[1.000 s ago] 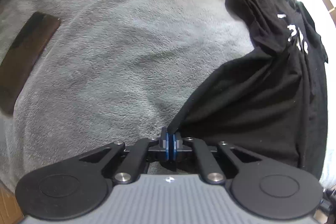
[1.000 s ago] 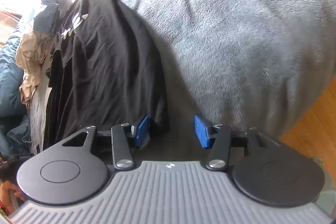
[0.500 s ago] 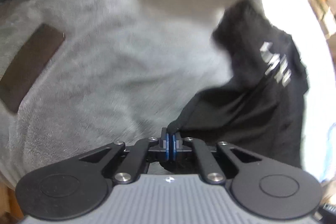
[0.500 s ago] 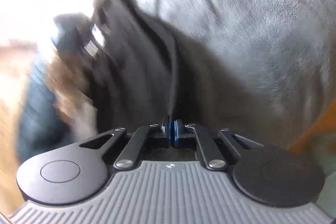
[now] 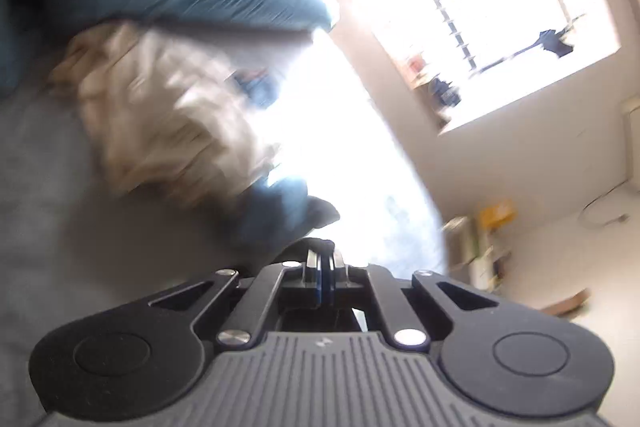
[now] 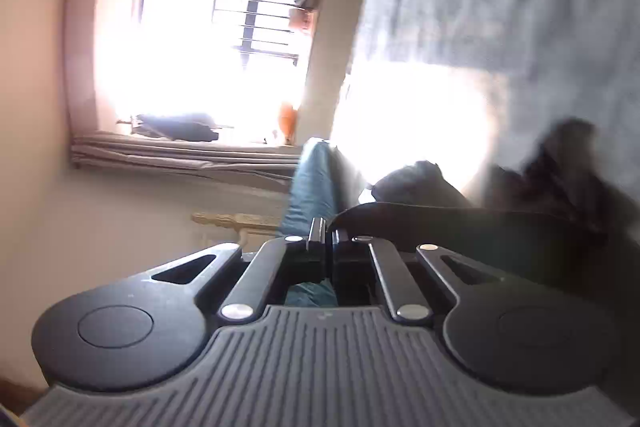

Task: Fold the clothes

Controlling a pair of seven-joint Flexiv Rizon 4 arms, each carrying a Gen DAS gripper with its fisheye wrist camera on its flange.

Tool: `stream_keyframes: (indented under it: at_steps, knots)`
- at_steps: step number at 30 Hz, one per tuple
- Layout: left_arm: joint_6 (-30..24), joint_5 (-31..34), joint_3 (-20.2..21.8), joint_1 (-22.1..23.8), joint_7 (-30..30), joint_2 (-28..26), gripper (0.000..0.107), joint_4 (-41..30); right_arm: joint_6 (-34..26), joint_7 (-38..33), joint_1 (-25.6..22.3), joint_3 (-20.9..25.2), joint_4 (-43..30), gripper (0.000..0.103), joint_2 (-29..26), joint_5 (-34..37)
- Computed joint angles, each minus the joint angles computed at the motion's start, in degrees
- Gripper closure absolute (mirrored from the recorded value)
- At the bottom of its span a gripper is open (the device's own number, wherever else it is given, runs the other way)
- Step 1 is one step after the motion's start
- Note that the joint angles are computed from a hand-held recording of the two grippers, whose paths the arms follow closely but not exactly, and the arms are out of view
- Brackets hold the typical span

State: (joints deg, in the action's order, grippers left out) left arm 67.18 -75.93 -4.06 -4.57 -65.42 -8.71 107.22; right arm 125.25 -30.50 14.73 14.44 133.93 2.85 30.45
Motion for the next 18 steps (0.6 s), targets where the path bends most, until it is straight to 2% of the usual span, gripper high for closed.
stream_keyframes:
  at_steps: [2, 4, 6, 9, 11, 14, 18]
  knots:
    - [2.0, -3.3, -1.6, 0.0, 0.7, -1.7, 0.103, -7.0, -0.1, 7.1, -2.4, -6.4, -3.6, 0.101, -1.1, -15.4]
    - [3.5, -5.7, -2.8, -0.1, 2.3, -2.4, 0.103, -12.8, -0.4, 12.3, -5.4, -10.2, -8.5, 0.101, -1.7, -27.3]
    - [4.5, -8.3, -3.6, -0.3, 4.7, -2.5, 0.103, -17.2, 0.4, 16.3, -7.9, -11.9, -12.8, 0.101, -2.0, -36.1]
    - [4.0, -12.7, -3.2, -0.8, 8.7, 0.1, 0.103, -18.5, 1.6, 21.8, -11.0, -13.4, -15.8, 0.101, -0.6, -47.4]
    - [3.2, -14.3, -2.0, -1.6, 11.0, 2.7, 0.103, -16.8, 2.3, 23.9, -12.3, -13.6, -15.6, 0.101, 1.2, -51.7]
    - [1.1, -15.1, 0.4, -2.8, 13.0, 7.5, 0.103, -11.5, 3.0, 25.4, -13.4, -13.8, -10.9, 0.101, 5.9, -55.4]
    - [-1.3, -13.2, 3.9, -4.5, 13.4, 14.3, 0.103, -0.4, 1.7, 24.6, -13.1, -12.5, -0.6, 0.101, 13.4, -54.2]
